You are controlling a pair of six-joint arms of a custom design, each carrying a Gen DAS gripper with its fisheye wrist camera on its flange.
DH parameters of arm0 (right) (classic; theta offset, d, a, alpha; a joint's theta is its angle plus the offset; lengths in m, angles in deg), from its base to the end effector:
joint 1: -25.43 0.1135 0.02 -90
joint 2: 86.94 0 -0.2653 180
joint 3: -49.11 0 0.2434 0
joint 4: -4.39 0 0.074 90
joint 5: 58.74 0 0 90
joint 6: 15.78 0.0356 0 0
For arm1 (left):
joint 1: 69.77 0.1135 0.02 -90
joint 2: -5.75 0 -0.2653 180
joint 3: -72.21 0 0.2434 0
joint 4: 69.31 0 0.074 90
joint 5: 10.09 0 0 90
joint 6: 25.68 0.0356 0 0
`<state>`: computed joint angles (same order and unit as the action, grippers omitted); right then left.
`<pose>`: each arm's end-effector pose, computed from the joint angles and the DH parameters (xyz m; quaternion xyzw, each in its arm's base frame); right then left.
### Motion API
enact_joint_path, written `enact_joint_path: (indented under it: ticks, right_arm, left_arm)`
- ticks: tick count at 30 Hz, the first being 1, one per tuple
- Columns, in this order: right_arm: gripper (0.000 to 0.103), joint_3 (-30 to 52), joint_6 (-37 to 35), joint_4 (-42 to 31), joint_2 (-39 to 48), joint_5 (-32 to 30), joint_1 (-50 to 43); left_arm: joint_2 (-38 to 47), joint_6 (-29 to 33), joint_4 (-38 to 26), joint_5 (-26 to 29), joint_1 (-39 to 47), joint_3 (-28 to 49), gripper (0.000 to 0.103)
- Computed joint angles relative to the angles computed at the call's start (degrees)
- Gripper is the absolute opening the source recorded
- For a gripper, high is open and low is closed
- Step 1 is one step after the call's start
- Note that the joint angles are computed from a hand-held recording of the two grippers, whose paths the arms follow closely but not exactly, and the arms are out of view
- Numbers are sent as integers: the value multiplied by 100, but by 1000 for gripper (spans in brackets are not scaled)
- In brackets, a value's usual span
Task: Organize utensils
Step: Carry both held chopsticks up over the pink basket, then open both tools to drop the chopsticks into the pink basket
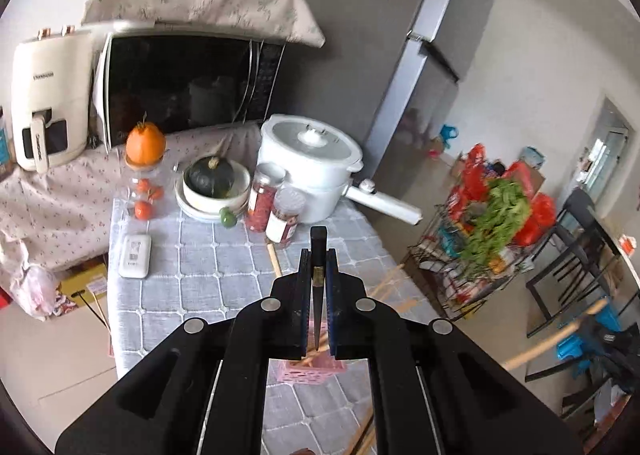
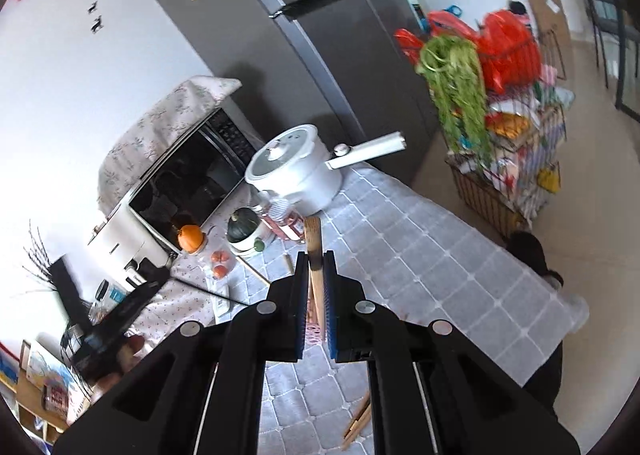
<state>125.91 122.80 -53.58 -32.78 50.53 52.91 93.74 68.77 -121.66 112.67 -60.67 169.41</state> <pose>0.1625 0.0713 0.3600 0.2359 0.8469 0.1618 0.4482 0.3257 0.0327 0.3465 0.0763 0.8841 -0.2119 0.4094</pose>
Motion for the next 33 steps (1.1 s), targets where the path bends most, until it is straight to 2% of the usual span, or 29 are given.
enact_joint_path:
  ticks: [2, 3, 5, 12, 17, 24, 28, 33]
  right_arm:
    - [8, 167, -44, -30, 152, 77, 104]
    - [8, 197, -41, -22, 197, 96, 147]
    - [8, 325, -36, -12, 370, 121, 234]
    - [8, 1112, -132, -54, 1199, 546, 717]
    - [8, 2117, -376, -186, 2176, 806, 847]
    - [8, 3598, -879, -437, 3704, 1046, 710]
    - [8, 4002, -1013, -431, 4330, 1085, 599]
    - [8, 4188, -963, -436, 4904, 851, 433]
  left_arm:
    - [233, 45, 49, -230, -173, -16, 10]
    - [392, 149, -52, -260, -245, 7, 24]
    - [494, 149, -29, -105, -165, -133, 42]
    - [263, -301, 196, 644, 765, -482, 43]
    - [588, -322, -166, 1004, 1238, -82, 45]
    - [909, -207, -434, 1155, 1396, 190, 46]
    - [1085, -138, -588, 1209, 1429, 344, 49]
    - [1259, -112, -702, 1185, 1452, 480, 51]
